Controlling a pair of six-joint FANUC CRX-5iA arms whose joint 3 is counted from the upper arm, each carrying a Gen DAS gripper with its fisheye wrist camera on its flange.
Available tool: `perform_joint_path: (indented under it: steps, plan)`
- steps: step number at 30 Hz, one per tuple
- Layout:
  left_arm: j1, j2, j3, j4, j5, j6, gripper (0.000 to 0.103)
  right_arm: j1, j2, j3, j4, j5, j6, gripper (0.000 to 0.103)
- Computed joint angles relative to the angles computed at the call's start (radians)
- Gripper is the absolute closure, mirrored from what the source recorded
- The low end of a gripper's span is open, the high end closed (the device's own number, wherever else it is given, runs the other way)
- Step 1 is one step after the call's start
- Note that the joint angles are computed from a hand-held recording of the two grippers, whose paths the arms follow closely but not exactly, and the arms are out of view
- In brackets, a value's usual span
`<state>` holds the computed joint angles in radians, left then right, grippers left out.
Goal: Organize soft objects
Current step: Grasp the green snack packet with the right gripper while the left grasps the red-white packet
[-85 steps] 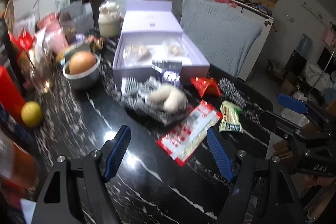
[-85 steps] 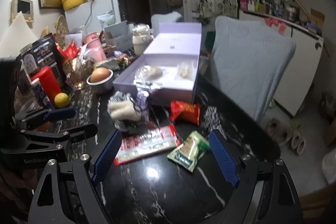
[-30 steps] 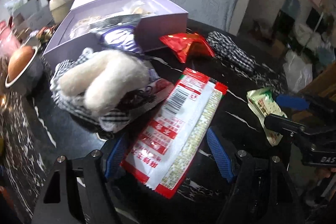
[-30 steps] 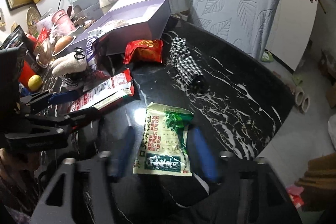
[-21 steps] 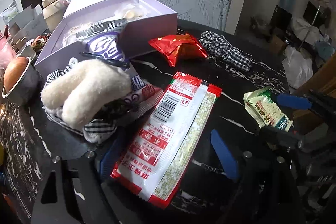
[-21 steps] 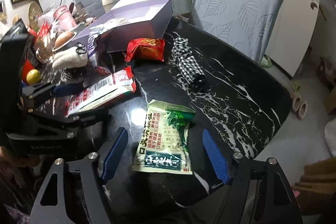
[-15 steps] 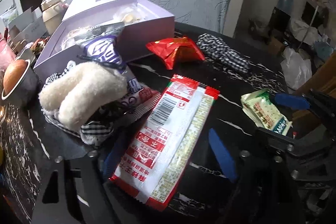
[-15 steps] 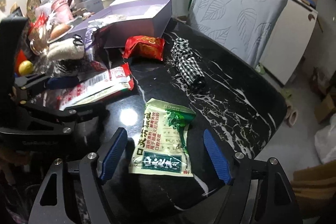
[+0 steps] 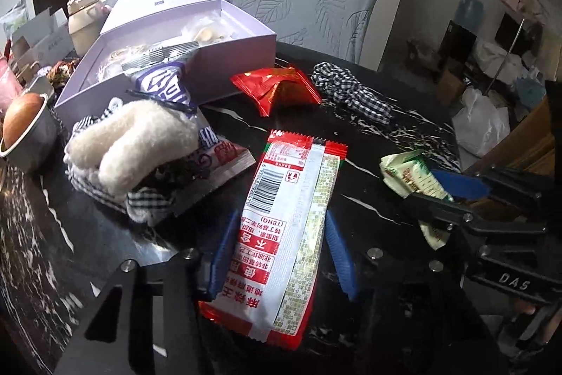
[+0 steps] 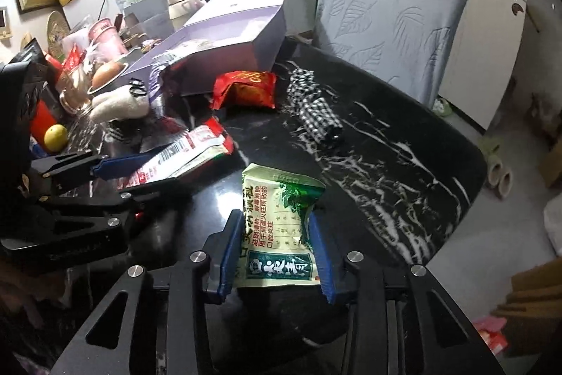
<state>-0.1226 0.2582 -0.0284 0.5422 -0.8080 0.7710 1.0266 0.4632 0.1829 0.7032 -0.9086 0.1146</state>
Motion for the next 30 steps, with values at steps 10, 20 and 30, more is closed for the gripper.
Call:
perform_joint_path:
  steps: [10, 20, 30]
  plan:
    - [-0.002, -0.063, -0.067, -0.039, 0.030, -0.005, 0.055, 0.029, -0.010, -0.008, -0.012, 0.005, -0.001, 0.066]
    - [-0.009, -0.030, -0.012, -0.095, -0.002, 0.040, 0.039, 0.042, -0.004, 0.006, -0.025, -0.011, 0.004, 0.066]
    - [-0.014, -0.054, -0.065, -0.038, 0.036, -0.059, 0.056, 0.038, -0.007, -0.004, -0.017, 0.002, 0.004, 0.066]
